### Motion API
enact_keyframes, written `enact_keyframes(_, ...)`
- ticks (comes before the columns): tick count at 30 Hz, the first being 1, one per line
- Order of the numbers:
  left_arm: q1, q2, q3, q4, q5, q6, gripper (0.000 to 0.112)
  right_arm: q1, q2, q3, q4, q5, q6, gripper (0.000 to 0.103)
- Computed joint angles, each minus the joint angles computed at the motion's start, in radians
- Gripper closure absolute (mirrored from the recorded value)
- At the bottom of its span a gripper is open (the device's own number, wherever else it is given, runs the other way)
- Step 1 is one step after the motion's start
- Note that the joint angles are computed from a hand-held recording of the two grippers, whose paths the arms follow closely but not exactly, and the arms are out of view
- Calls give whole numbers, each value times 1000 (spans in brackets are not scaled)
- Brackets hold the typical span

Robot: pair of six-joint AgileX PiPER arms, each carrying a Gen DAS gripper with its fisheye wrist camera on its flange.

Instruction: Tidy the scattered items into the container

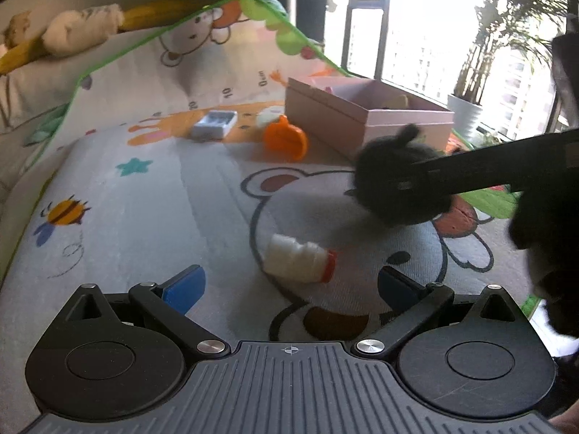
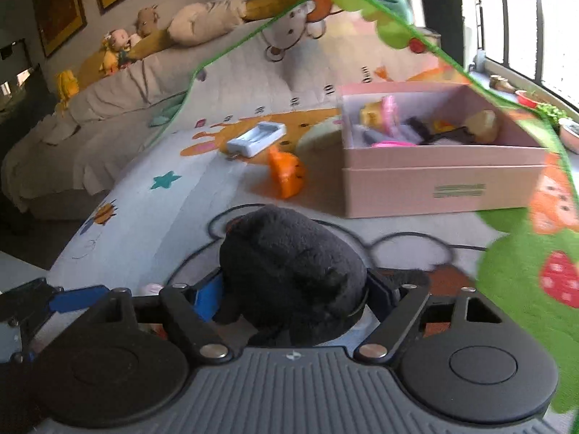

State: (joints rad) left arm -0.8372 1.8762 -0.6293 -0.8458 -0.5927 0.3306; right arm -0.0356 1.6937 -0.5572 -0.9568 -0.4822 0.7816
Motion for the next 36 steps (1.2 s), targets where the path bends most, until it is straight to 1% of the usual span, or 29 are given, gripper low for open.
enact_keyframes(4, 34, 30, -28, 85, 31, -85, 9, -181, -57, 79, -63, -57, -43, 23)
enact_keyframes(6, 41, 37, -34, 123, 36, -125, 9, -265, -80, 123, -45, -74, -107, 23)
enact_keyframes(9, 35, 47, -47, 118, 23, -117, 9, -364, -84, 170, -14, -108, -191, 23)
enact_keyframes(11, 42, 55, -61, 117, 37, -106, 13, -415, -70, 191, -15, -146, -216, 23)
enact_keyframes(12, 43, 55, -65, 108, 42, -96, 21, -431, -60, 201, -12, -171, -230, 23)
enact_keyframes(13, 37, 55, -68, 75, 36, -64, 31, -438, -56, 214, 3, -191, -255, 23)
enact_keyframes(14, 33, 53, -71, 48, 34, -35, 34, -429, -54, 228, 40, -202, -294, 23)
enact_keyframes(16, 36, 46, -76, 18, 38, -6, 35, -414, -48, 241, 85, -218, -351, 23)
enact_keyframes(19, 29, 39, -81, -34, 32, 55, 38, -386, -45, 249, 127, -225, -389, 23)
enact_keyframes(24, 20, 37, -84, -47, 39, 95, 41, -399, -47, 259, 110, -240, -387, 23)
enact_keyframes(28, 5, 47, -98, -76, 33, 134, 51, -405, -54, 267, 91, -246, -387, 23)
enact_keyframes(32, -11, 61, -113, -125, 23, 185, 56, -421, -62, 275, 57, -253, -384, 23)
enact_keyframes(34, -15, 63, -115, -134, 24, 190, 63, -429, -64, 285, 55, -261, -401, 23)
enact_keyframes(36, -21, 58, -113, -142, 27, 193, 64, -436, -75, 296, 54, -265, -415, 23)
